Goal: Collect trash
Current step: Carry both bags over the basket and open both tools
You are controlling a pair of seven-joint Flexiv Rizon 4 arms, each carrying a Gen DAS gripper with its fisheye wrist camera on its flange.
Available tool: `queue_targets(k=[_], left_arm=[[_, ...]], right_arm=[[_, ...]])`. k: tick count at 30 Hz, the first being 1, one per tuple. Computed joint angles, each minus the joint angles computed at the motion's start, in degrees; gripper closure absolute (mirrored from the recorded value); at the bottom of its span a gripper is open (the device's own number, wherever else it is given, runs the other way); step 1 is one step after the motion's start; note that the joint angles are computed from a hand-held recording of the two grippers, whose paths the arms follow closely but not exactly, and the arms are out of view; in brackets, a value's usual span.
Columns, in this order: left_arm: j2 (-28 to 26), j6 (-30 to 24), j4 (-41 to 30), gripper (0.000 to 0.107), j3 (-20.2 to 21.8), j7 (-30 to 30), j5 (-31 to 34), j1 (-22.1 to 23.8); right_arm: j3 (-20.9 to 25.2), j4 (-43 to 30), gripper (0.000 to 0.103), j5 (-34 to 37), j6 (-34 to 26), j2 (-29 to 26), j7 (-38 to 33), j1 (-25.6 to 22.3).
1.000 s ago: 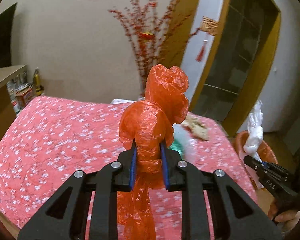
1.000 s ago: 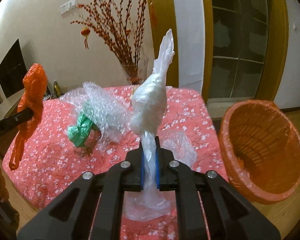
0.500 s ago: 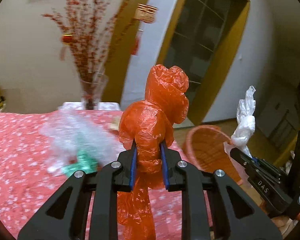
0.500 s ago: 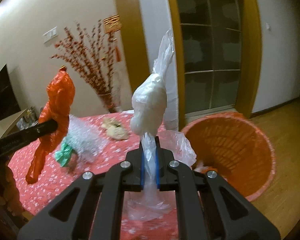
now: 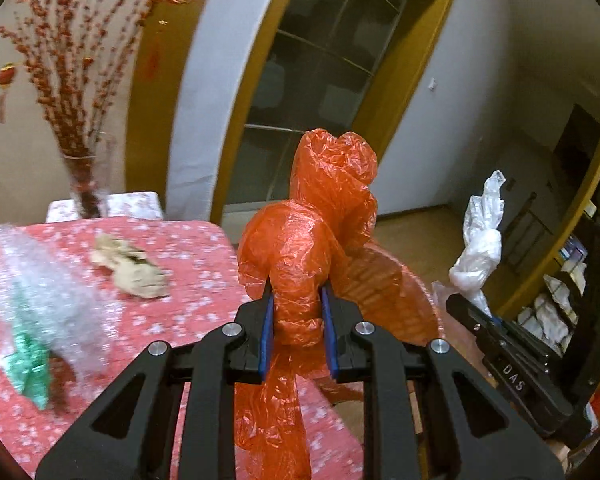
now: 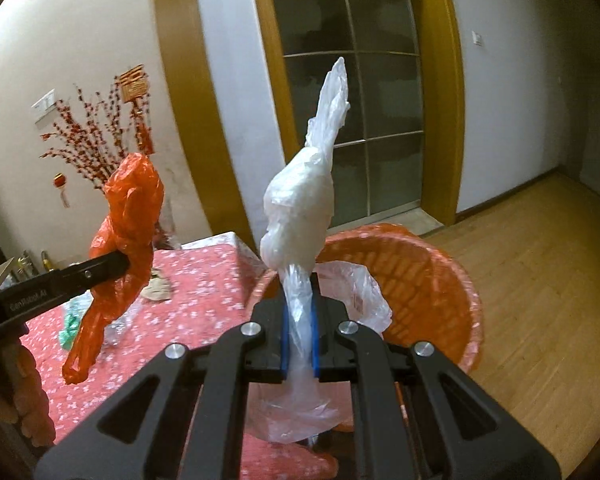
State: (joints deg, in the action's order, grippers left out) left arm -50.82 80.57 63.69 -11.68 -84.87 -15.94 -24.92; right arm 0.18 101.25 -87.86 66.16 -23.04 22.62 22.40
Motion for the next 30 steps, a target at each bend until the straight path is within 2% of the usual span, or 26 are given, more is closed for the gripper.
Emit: queue_targets(k=[5, 10, 19, 25, 27, 30], left_arm=[[-4.3, -4.83, -7.84, 0.086, -0.03, 0.76, -0.21, -1.38], [-6.32, -7.39, -11.57, 0.086, -0.23, 1.99, -0.29, -2.21], [-12.51, -15.37, -23.31, 0.086, 0.99, 2.43, -0.4, -4.7], [-17.94, -22.58, -33.4, 0.084, 2.6, 1.04, -0.48, -6.12], [-19.8, -25.26, -36.79, 0.081, 3.16, 0.19, -0.53, -6.4], [-21.36, -28.0, -39.51, 0.075, 3.65, -0.55, -0.5, -6.52]], right_arm=[[-0.38, 0.54, 0.093, 0.44, 0.21, -0.14, 0.19, -0.91], [-0.76, 0.79, 0.093, 0.86, 0.35, -0.24, 0.18, -1.62], [-1.41, 1.38, 0.093, 0.48, 2.04, -0.28, 1.84, -3.89], [-1.91, 1.09, 0.088, 0.02, 4.32, -1.43, 4.02, -5.34], [-2.03, 1.06, 0.08, 0.18, 4.52, -1.79, 4.19, -5.46], [-2.22, 1.3, 0.075, 0.17, 4.99, -2.07, 4.61, -5.66]])
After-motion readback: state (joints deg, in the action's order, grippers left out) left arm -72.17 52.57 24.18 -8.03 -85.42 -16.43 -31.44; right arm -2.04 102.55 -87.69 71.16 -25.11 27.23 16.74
